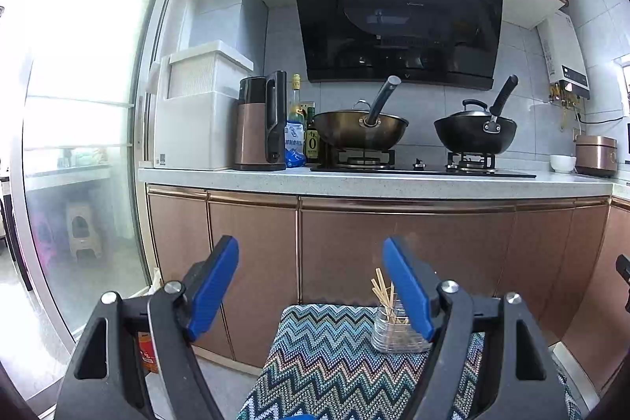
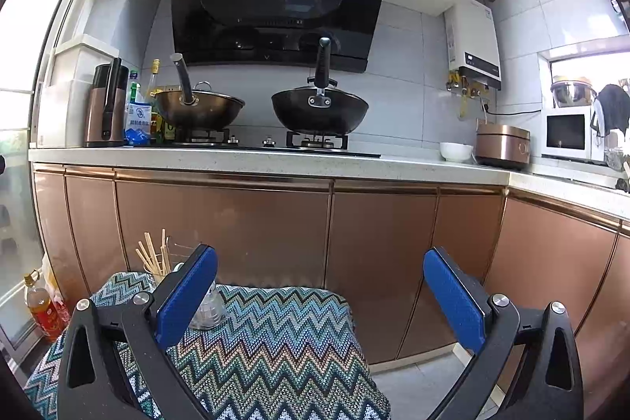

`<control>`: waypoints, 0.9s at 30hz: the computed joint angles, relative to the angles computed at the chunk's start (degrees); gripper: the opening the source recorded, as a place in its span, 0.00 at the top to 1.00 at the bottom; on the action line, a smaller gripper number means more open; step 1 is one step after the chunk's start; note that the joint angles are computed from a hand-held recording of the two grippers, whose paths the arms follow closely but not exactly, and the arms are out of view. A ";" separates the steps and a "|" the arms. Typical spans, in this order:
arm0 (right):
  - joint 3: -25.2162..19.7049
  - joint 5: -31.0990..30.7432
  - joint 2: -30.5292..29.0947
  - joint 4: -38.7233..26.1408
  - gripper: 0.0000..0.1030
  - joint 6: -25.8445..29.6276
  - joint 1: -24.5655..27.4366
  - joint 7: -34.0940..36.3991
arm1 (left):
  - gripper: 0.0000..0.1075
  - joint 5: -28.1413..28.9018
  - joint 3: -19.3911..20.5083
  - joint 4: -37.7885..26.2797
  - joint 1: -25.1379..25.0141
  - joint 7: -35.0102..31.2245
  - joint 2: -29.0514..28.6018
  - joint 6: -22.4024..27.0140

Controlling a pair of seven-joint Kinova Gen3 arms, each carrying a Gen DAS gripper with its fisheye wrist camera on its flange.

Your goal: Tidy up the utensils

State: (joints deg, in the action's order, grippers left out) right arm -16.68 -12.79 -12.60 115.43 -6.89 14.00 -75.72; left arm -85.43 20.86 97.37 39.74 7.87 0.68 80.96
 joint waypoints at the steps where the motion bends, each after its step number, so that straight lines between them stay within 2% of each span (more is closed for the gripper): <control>1: -0.21 -0.11 -0.12 0.05 0.00 -0.03 0.26 0.11 | 0.30 0.11 -0.07 0.04 -0.06 -0.05 -0.09 -0.09; 6: -2.77 -1.23 -0.32 -0.06 0.00 -0.22 2.98 1.42 | 0.30 0.18 -0.04 0.48 -0.49 0.33 -0.64 -0.39; 10: -8.03 -3.58 -0.87 -0.06 0.00 -0.44 8.45 4.03 | 0.30 0.42 0.18 0.72 -0.89 0.34 -1.07 -0.83; 12: -9.01 -4.27 -1.26 0.09 0.00 -0.65 9.47 4.91 | 0.30 0.48 0.38 0.63 -0.99 0.28 -0.95 -0.63; 27: -5.02 -4.43 -2.45 1.03 0.00 -2.26 4.79 5.65 | 0.30 -0.04 0.78 1.00 -0.47 -0.37 -0.78 0.20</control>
